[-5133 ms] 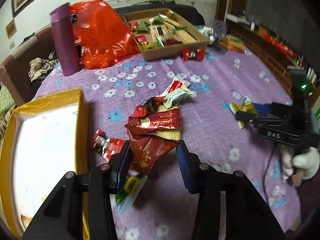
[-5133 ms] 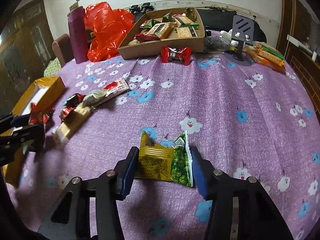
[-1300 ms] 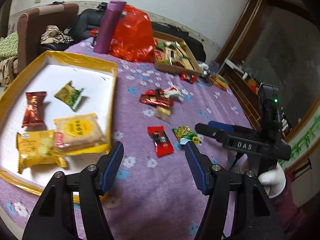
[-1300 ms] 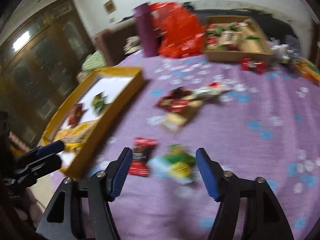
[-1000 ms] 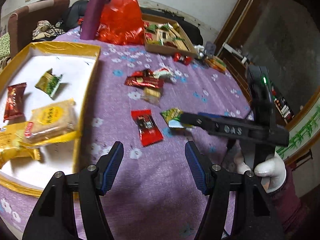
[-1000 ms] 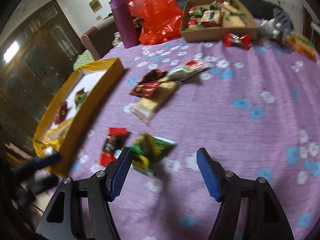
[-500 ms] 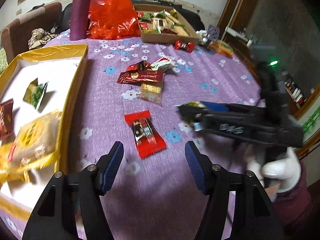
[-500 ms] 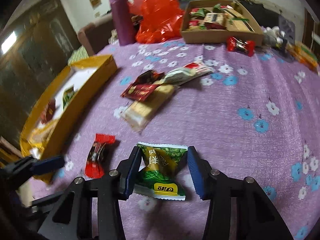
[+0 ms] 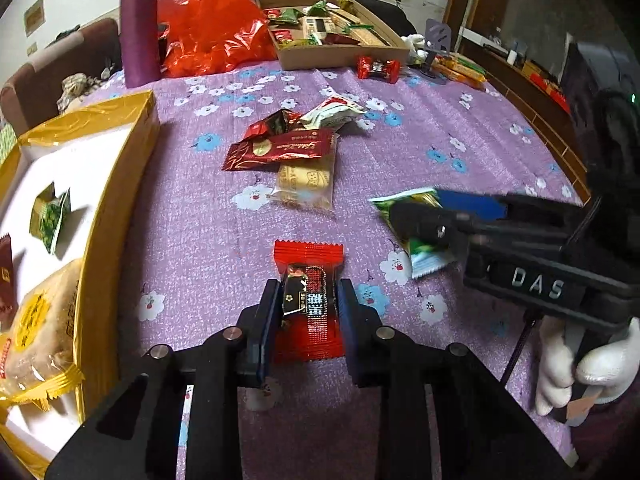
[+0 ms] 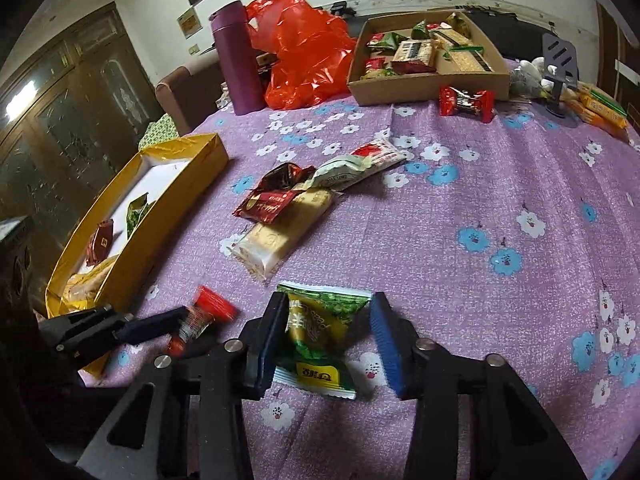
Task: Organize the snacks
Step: 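Grasp the red candy with the left gripper while the right grasps another green packet, then release the red candy and green packet into the tray box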
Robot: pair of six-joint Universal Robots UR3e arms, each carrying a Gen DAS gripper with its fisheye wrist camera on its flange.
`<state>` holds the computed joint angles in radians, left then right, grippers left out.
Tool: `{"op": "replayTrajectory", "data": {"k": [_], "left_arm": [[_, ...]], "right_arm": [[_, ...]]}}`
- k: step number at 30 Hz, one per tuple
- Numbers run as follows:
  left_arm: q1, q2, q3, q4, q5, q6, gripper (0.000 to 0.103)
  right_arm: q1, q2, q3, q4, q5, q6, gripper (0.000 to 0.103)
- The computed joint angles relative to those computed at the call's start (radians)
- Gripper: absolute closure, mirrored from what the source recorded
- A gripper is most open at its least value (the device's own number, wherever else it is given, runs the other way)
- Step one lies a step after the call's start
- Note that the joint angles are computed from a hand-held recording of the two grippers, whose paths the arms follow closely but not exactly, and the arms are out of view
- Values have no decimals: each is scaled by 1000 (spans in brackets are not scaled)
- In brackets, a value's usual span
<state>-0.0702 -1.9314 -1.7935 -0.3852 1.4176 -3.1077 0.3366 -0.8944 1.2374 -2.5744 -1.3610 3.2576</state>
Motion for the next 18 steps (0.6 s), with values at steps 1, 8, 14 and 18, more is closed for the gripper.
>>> {"op": "replayTrajectory", "data": {"k": [1, 8, 14, 18], "left_arm": [[6, 3, -4, 2, -5, -2, 78], [70, 80, -113, 60, -68, -28, 77], [201, 248, -290, 121, -196, -33, 77], [358, 425, -419, 107, -297, 1, 77]], "right_arm": [[-2, 6, -6, 11, 13, -3, 56], [61, 39, -49, 17, -87, -55, 54], [58, 16, 14, -61, -90, -44, 71], [56, -9, 70, -141, -106, -19, 71]]}}
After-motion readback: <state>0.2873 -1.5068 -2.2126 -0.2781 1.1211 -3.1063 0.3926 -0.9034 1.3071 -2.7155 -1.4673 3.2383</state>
